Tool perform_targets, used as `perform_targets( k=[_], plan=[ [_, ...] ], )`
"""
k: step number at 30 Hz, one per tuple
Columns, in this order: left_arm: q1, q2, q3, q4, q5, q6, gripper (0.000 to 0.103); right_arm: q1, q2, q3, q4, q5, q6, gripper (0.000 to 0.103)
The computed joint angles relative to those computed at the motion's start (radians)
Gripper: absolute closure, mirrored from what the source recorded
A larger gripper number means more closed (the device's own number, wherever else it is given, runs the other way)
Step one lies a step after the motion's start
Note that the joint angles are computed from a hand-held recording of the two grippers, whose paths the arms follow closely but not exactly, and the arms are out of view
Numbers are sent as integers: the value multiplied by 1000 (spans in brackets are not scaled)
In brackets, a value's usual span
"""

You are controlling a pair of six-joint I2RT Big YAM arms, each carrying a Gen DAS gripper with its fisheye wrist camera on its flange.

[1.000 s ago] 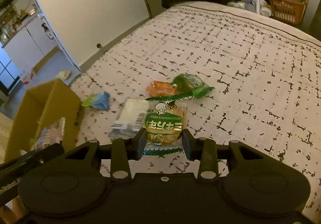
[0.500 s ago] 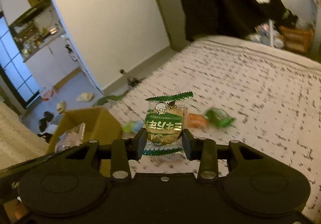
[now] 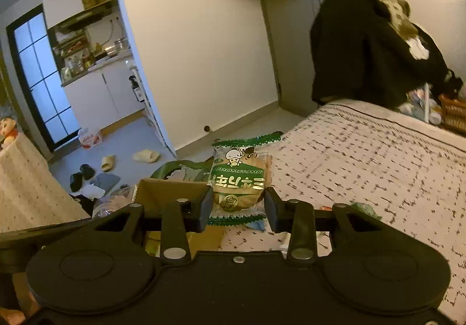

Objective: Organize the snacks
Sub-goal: 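Carry both held packets over the cardboard box, then open both grippers to drop the packets into the box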

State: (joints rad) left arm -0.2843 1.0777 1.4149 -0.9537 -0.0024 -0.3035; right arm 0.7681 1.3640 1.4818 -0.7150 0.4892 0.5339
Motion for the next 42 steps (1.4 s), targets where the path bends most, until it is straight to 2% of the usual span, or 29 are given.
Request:
perform_targets(
  k=[9,19,25,32,35,38,39,40,42],
  plan=[
    [103,9,6,12,54,37,68,5,67,48,-5,-7,35,65],
    [181,33,-16,26,112,52,68,31,112,79,39,1,-8,65],
    [197,57,-39,31,146,15,68,33,148,104,15,-34,-22,65],
    [195,88,-43,20,128,13,66,38,177,125,13,-64,-37,65],
    [187,90,-38,13,97,23,62,41,191,133,18,-84,-43,65],
    [193,98,-22,-8,101,13,53,45,202,142,11,-119,-50,63],
    [195,100,-16,-19,101,9,49,46,204,149,-7,-136,-62,61],
    [197,100,-12,-26,101,8,46,46,205,154,-20,-141,-68,54],
    [198,94,-9,-35,95,9,45,49,200,156,-34,-127,-53,48]
  ],
)
